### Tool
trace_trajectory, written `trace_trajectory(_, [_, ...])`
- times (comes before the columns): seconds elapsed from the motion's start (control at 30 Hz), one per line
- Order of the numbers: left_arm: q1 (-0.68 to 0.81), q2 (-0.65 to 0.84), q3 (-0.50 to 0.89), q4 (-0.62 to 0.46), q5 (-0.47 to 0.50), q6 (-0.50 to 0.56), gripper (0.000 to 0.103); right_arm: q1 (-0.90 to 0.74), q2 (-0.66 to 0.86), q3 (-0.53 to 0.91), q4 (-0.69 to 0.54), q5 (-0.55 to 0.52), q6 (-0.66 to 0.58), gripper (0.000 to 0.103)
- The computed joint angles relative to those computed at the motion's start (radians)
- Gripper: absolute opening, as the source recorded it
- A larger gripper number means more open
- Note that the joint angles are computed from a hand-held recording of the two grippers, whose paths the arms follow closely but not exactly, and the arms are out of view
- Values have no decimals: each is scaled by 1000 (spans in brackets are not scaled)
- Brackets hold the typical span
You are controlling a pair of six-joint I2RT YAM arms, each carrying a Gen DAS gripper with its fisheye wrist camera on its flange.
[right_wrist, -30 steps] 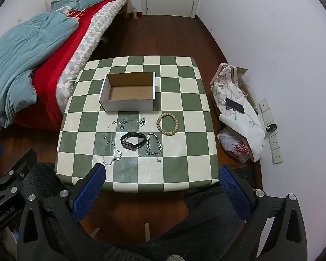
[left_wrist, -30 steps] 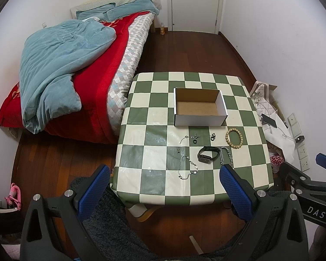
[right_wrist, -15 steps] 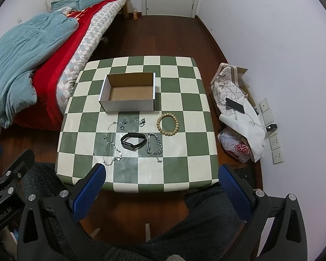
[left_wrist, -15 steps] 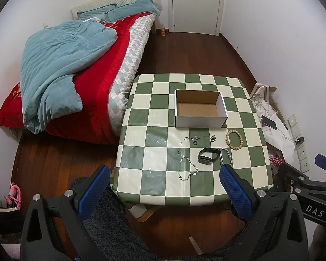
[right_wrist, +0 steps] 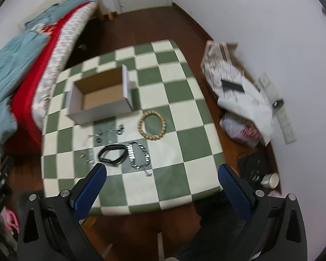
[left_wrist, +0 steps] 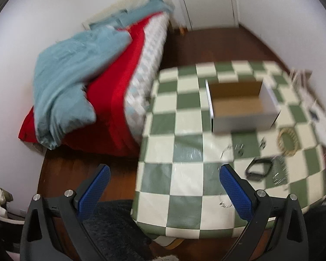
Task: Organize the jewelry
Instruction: 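Grasp the thin silver chain with the left tool while the right tool grasps the thick silver curb chain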
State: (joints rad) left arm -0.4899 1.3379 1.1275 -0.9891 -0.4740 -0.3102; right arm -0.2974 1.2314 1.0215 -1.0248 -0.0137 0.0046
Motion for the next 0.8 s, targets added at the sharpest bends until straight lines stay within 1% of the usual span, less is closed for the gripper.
trace_trajectory(0.03, [4, 27, -22, 22, 8, 1, 103, -16, 20, -36, 39, 1, -9, 96])
trace_trajectory(0.1, [7, 100, -67, 86, 19, 7, 103, -34, 86, -108, 132, -10, -4, 84])
trace_trajectory(0.17, [3, 152, -102, 118, 49, -1, 103, -47, 170, -155, 211, -52, 4, 79])
trace_trajectory(0.27, [12, 240, -129, 168, 113, -13, 103, -38, 264, -218, 331, -56, 19, 76])
trace_trajectory(0.3, [13, 266, -138, 183, 135, -18, 103, -34, 301, -235, 371, -57, 25, 73])
trace_trajectory(0.4, [7, 316, -161, 218, 214, -33, 102, -25, 359, -261, 428, -87, 39, 68])
trace_trajectory(0.47, [1, 334, -176, 238, 261, -38, 102, -12, 389, -279, 471, -91, 43, 67])
trace_trajectory(0.63, [-49, 361, -208, 295, 302, -41, 102, 23, 427, -303, 537, -96, 59, 63])
trace_trajectory(0.67, [-60, 359, -213, 300, 311, -41, 100, 40, 435, -304, 548, -77, 64, 63])
trace_trajectory(0.7, [-71, 362, -218, 308, 319, -40, 91, 58, 428, -315, 569, -56, 66, 62])
trace_trajectory(0.73, [-82, 370, -218, 310, 323, -40, 84, 82, 426, -325, 585, -30, 71, 62])
trace_trajectory(0.77, [-92, 379, -213, 301, 336, -37, 76, 108, 424, -334, 599, -3, 75, 62])
trace_trajectory(0.8, [-99, 357, -236, 332, 337, -41, 70, 133, 418, -345, 613, 26, 79, 60])
